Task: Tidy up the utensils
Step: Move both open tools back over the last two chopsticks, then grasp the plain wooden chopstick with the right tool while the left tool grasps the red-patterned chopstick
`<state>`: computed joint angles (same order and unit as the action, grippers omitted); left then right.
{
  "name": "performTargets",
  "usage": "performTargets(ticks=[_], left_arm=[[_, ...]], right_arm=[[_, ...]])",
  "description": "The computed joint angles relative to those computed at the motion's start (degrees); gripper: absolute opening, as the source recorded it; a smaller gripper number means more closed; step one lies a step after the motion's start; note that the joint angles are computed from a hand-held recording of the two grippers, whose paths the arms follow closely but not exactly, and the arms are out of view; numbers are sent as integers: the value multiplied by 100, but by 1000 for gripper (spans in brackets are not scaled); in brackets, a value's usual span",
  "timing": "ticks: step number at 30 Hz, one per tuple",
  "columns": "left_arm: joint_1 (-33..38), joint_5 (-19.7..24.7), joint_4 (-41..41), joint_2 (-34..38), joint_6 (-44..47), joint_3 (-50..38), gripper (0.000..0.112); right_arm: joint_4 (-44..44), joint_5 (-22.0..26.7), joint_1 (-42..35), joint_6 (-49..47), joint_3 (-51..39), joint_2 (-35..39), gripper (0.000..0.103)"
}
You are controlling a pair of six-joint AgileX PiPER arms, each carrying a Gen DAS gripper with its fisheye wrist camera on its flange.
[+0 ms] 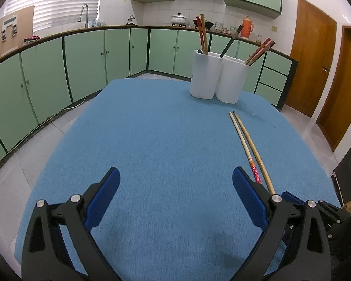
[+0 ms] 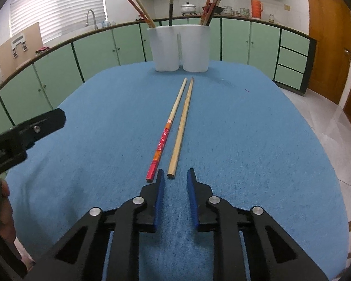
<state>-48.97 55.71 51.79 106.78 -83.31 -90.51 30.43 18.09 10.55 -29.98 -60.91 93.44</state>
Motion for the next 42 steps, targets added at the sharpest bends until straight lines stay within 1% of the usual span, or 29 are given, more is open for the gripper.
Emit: performTargets(ticks=[5,8,14,17,27,29,30,33,35,37,41,42], left_arm=[[-6,-51,19,-36,-57,60,94],[-4,-70,22,-37,-70,59,94],[-49,-59,24,30,-101,-13,94],[-115,-57,10,136,0,-159,94],[-377,-46,-252,894,493,-1214,93],[-417,-17,-326,1056,604,-1407,87],[-416,-10,-423,1146,718,-1525,80],[-383,-37,-670,1338,904,-1753,78],[-361,-16,-839,1483,994,-1961,75],[-328,43,-1079,1623,1180,-2196,66],[-284,198,-1428,1897,1520,-2668,59],[-278,254,-1481,1965,1588,-2778,54]], right_arm=[[-364,-86,90,464,-40,54,13],[-436,-145,118,581,-26,62,7],[-380,-204,54,652,-72,100,6],[-137,-237,-91,517,-119,92,6],[1124,-322,-771,-651,-26,-270,6],[1303,-261,-932,-785,-36,-291,6],[1364,-233,-998,-831,-50,-285,6],[1518,-176,-1170,-969,-28,-310,6],[1546,-118,-1254,-995,-29,-325,6],[1436,-47,-1306,-892,-68,-331,6],[1447,31,-1328,-914,-86,-393,6],[1537,18,-1341,-1024,-32,-433,6]])
